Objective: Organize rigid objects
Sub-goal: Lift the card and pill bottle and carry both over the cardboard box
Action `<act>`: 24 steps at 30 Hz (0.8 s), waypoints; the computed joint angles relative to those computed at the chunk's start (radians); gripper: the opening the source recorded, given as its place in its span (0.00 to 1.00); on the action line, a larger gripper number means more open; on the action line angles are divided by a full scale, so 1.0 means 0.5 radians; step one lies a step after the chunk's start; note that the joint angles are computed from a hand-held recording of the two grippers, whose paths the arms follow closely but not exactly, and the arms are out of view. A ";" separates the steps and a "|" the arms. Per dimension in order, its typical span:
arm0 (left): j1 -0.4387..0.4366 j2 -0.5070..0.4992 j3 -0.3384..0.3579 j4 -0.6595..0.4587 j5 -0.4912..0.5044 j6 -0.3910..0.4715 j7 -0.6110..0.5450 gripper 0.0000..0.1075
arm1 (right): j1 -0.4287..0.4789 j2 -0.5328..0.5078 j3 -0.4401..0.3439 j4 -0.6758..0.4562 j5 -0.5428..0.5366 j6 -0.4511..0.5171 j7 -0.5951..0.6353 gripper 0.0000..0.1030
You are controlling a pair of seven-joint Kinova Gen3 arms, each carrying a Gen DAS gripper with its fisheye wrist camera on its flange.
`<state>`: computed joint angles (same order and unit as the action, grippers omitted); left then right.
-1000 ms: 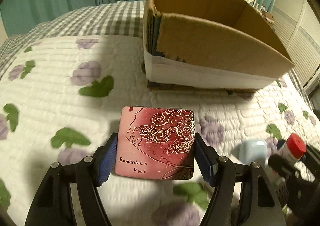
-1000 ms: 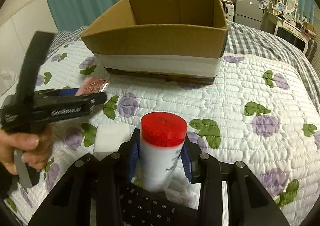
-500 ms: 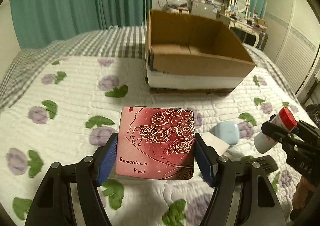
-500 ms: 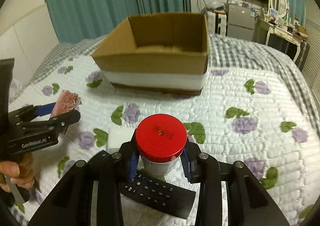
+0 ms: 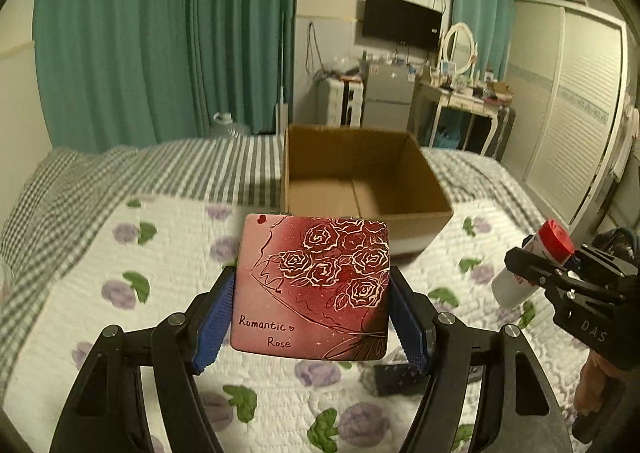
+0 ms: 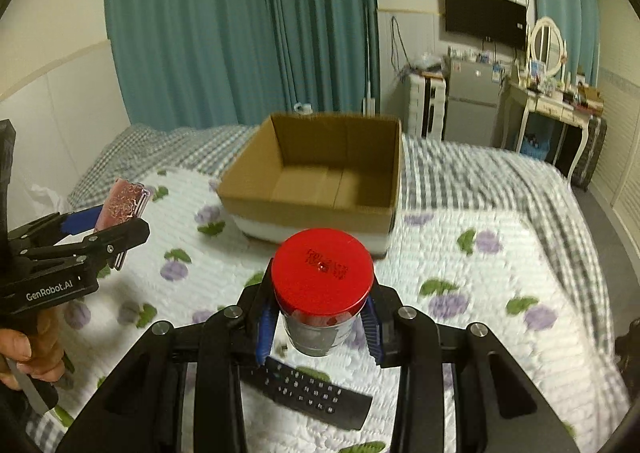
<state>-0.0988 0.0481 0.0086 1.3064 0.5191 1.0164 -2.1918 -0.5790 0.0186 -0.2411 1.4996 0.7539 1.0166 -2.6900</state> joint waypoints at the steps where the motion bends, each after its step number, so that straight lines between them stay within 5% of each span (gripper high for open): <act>1: -0.001 -0.001 0.000 -0.016 0.009 0.001 0.000 0.67 | -0.003 -0.002 -0.001 -0.017 0.015 0.011 0.005 0.35; 10: -0.026 0.088 0.025 -0.266 0.114 0.015 0.031 0.67 | -0.003 0.005 0.011 -0.247 0.153 0.062 0.142 0.35; 24: 0.009 0.387 0.181 -0.782 0.047 -0.006 0.185 0.67 | 0.043 0.133 0.143 -0.549 0.202 -0.136 0.434 0.35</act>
<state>-0.0945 0.2419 0.0993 0.9156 0.5426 1.0136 -2.0995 -0.5576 0.0852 -0.1696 1.2254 0.8548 0.9486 -2.4733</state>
